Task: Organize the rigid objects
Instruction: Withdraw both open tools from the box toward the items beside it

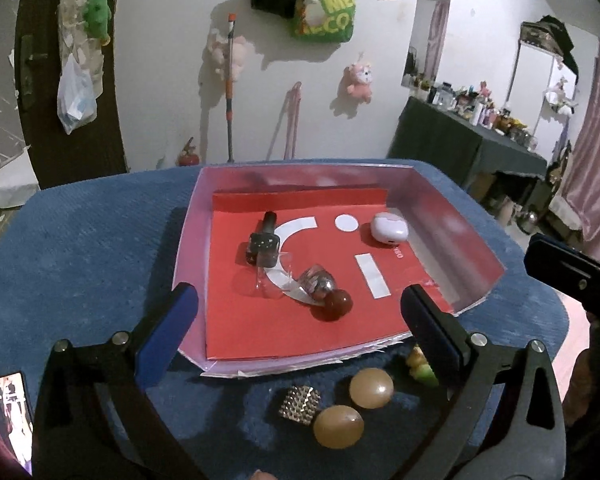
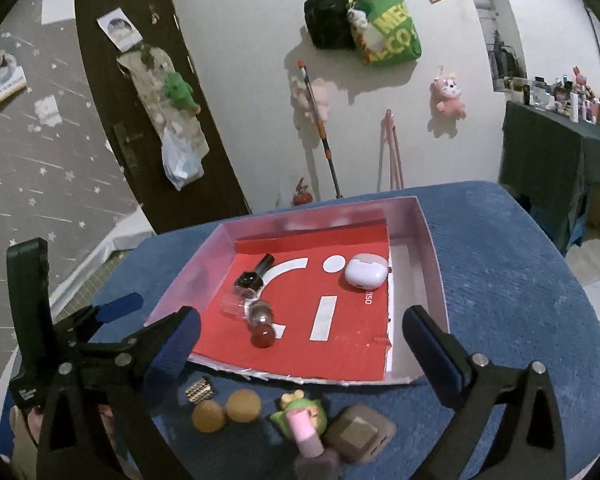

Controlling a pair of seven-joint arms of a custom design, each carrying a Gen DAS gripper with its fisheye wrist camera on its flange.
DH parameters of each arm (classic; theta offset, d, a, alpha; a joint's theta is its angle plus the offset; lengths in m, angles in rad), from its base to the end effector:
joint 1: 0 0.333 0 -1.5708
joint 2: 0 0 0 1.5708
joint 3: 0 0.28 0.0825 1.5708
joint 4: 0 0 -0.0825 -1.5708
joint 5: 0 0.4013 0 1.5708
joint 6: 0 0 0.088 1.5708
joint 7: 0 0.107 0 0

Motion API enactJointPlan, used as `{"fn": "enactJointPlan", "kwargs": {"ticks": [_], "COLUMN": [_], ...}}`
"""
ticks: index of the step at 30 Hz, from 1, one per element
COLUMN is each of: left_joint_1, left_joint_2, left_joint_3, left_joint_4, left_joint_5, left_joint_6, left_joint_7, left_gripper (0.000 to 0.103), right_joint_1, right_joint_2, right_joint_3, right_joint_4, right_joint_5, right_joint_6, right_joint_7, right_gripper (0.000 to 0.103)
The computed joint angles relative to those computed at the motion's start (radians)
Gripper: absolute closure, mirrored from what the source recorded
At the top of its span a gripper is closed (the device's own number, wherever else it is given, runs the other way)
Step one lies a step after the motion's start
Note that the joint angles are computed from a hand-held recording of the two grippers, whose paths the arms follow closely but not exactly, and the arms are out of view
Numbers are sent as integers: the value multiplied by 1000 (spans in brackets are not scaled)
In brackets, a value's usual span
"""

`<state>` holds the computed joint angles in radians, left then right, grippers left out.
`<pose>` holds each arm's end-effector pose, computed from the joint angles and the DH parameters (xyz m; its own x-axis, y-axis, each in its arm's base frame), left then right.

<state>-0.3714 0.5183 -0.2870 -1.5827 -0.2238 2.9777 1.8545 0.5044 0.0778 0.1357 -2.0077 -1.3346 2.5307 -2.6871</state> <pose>0.6124 -0.4066 0.4114 -0.6326 -0.7661 0.1135 -0.5313 0.3226 -0.7833 0.4880 0.3750 0.4147 -0.2322 -0.9331 -0.2747 -0.4747 0.3552 -0.8053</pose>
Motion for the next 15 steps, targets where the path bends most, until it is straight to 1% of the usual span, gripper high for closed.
{"fn": "enactJointPlan", "kwargs": {"ticks": [4,6,8,9,11,13,14,15], "left_joint_1": [48,41,11,-15,-84,-145,-150,-143], "left_joint_2": [-18,-32,-49,-61,-86,-108,-112,-116], "left_joint_3": [-55,-45,-11,19,99,168,176,169], "left_joint_4": [-35,-58,-89,-108,-152,-192,-201,-209], "left_joint_5": [-57,-65,-48,-29,30,87,103,112], "left_joint_6": [17,32,56,71,109,133,134,132], "left_joint_7": [29,21,-6,-32,-97,-156,-171,-176], "left_gripper": [0,0,0,0,0,0,0,0], "right_joint_1": [11,13,20,25,38,47,50,54], "right_joint_2": [-28,-35,-39,-39,-39,-33,-33,-30], "right_joint_3": [13,20,30,36,47,52,52,54], "right_joint_4": [-21,-27,-30,-32,-39,-43,-47,-48], "right_joint_5": [-27,-32,-42,-44,-54,-59,-61,-62], "right_joint_6": [-30,-40,-66,-86,-132,-146,-151,-158], "right_joint_7": [7,-5,-19,-28,-25,-17,-11,-7], "right_gripper": [0,0,0,0,0,0,0,0]}}
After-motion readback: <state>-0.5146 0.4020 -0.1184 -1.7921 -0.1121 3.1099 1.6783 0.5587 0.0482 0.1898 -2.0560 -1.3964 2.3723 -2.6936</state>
